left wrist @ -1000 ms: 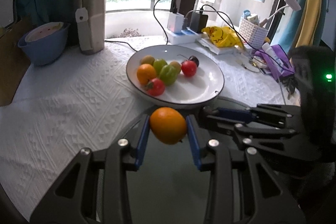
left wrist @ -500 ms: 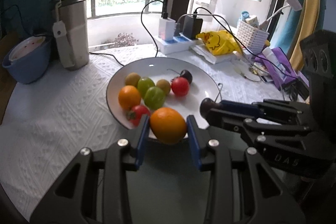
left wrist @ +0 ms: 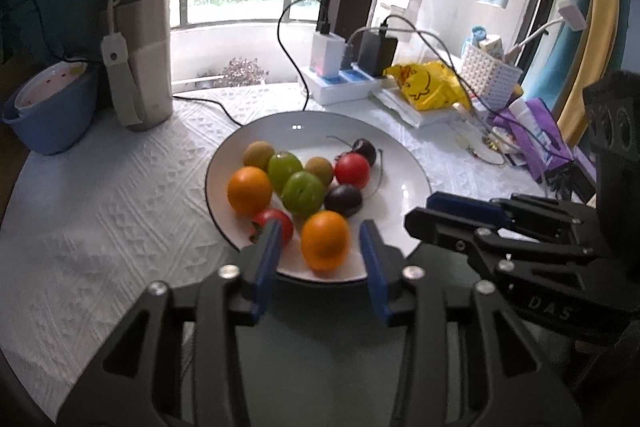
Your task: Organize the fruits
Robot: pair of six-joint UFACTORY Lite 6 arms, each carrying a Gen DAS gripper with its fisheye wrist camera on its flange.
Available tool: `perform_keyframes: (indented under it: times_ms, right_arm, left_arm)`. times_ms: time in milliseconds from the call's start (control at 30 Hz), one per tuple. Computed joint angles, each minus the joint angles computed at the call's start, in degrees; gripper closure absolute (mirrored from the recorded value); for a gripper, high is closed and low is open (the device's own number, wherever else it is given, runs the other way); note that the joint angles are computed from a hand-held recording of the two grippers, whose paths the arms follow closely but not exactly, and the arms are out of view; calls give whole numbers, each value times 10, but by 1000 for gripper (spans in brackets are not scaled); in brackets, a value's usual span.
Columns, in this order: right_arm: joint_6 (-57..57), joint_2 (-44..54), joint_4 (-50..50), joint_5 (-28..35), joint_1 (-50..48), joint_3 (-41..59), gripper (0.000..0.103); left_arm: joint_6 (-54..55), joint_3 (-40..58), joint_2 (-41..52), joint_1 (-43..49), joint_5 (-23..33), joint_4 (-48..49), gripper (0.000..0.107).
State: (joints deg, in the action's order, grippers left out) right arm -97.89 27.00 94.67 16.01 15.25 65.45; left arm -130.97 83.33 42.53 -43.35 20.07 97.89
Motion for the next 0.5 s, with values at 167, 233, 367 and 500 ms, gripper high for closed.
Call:
perform_keyframes:
  times_ms: [167,233,367,500]
  right_arm:
    - [-45,-64,49,-21,12,-56,72]
    - [-53,-88,59,-26,16,-76,70]
    - [-79,-148,89,-42,30,-124,69]
    - [-100,-213,118,-55,43,-174,69]
  left_arm:
    - [-57,-71,-62,-23,35,35,61]
    - [-71,-98,-87,-35,50,39,61]
    - [-81,-151,-137,-63,87,28,54]
    - [-106,-203,-186,-93,121,29,32]
